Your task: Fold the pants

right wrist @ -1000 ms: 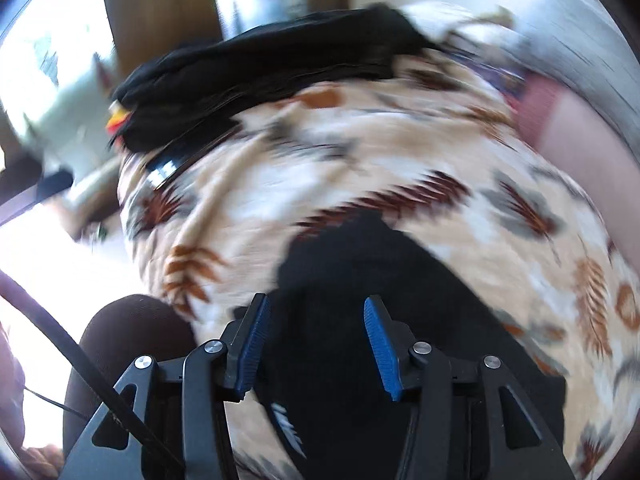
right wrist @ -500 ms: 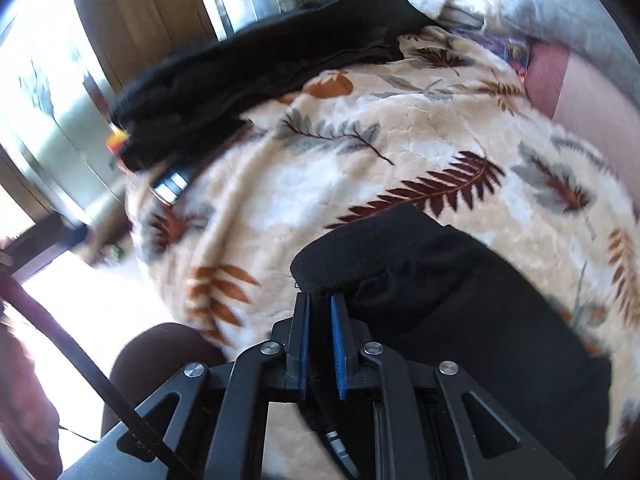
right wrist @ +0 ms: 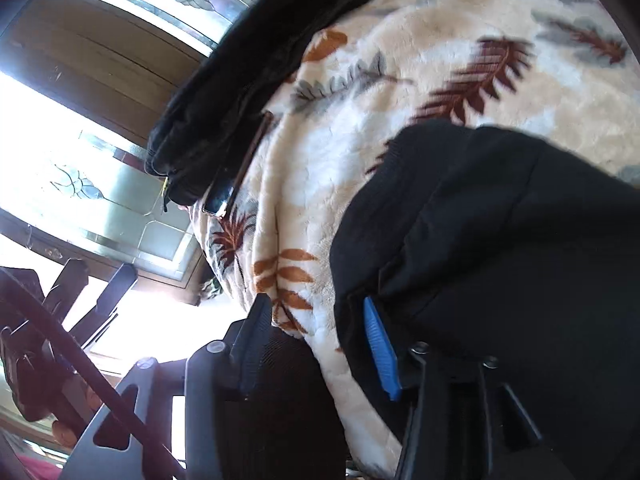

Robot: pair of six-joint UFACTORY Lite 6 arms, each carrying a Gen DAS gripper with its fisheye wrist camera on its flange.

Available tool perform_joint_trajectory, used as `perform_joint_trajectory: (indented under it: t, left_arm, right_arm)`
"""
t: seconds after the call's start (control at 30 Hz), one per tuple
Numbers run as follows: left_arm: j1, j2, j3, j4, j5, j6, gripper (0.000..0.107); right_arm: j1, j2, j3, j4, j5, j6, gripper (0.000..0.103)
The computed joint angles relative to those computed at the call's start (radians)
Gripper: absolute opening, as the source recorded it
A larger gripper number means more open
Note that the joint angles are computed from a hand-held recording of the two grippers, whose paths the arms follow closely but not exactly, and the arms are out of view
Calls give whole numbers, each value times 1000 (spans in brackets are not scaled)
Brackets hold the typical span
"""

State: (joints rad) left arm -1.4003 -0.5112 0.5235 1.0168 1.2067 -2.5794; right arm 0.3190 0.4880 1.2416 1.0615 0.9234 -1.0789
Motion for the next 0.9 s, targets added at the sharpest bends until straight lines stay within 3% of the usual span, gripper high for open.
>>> perform_joint_trajectory:
  t: [0.17,0.3,0.4,0.47,0.63,0.77,0.9]
  left_arm:
    - [37,127,130,15,-38,107,80]
    - [82,211,220,40,-112,171,80]
    - [109,283,304,46,-151,234,80]
    - [123,334,364,45,-169,282,80]
    - [206,487,520,39,-297,419,81]
    - [291,649,687,-14,-445,575,81]
    - [331,827,901,-110,-526,733,81]
  right_arm:
    - [-148,-174,-157,41,25,-145,56]
    - [-388,-107,-126,-11,-63,-162,57]
    - [-580,31,-8,-70,-147,-146,57]
    - [-721,144,136,-110,-133,-85,55]
    - [-956,368,540,-394,-159,287,55]
    - [-1052,334,606,-535,-237,400,61]
    - [-1142,347,705,-435,-71,277,63]
